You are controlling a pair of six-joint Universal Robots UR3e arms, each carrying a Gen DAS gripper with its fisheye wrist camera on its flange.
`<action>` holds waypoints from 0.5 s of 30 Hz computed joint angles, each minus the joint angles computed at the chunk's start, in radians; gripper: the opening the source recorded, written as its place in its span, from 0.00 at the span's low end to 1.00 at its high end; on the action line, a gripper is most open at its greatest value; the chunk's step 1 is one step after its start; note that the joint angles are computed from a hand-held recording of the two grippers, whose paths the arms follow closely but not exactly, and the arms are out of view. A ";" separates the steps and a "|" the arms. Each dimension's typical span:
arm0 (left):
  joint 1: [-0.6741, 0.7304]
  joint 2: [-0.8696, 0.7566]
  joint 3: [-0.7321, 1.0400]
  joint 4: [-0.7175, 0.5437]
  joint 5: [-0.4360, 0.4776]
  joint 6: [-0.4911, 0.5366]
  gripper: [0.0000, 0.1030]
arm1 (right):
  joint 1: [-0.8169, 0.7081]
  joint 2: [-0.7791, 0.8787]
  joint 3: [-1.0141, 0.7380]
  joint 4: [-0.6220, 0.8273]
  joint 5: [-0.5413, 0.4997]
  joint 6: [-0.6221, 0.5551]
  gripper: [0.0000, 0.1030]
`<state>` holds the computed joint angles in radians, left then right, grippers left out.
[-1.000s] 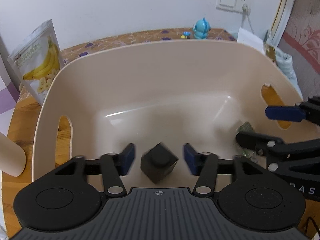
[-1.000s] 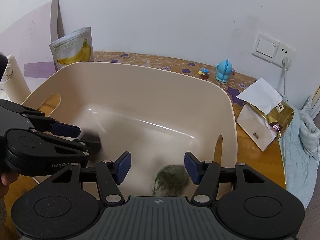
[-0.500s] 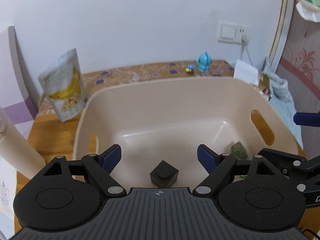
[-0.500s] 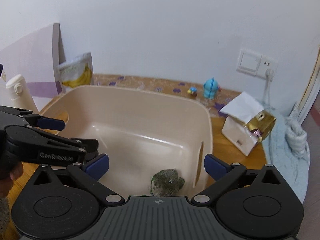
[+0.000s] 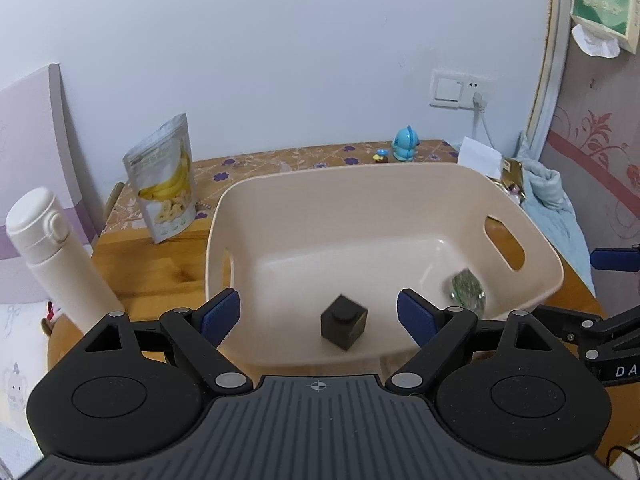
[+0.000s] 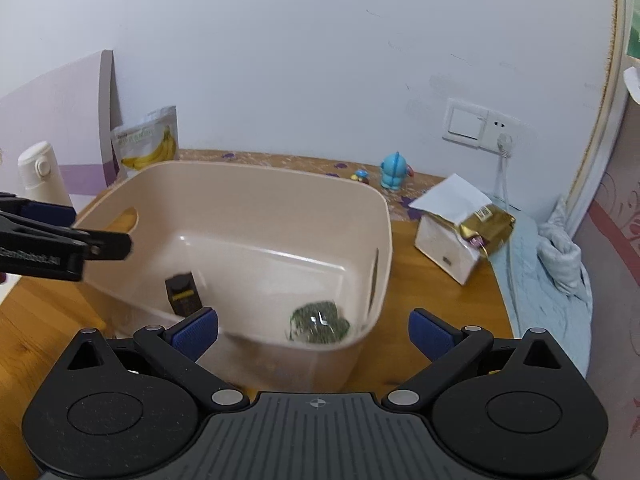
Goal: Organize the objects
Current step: 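Withdraw both grippers from the bin back toward the remaining items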
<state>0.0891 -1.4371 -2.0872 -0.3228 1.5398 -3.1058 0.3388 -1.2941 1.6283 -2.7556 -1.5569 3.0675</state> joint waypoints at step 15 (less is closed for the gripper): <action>0.109 0.236 -0.317 0.036 -0.103 0.083 0.85 | 0.011 -0.120 0.305 -0.113 -0.033 0.104 1.00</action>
<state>0.1977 -1.2016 -2.4045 -0.2870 1.4363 -3.0230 0.3496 -1.4141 1.9332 -2.8687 -1.5895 3.1710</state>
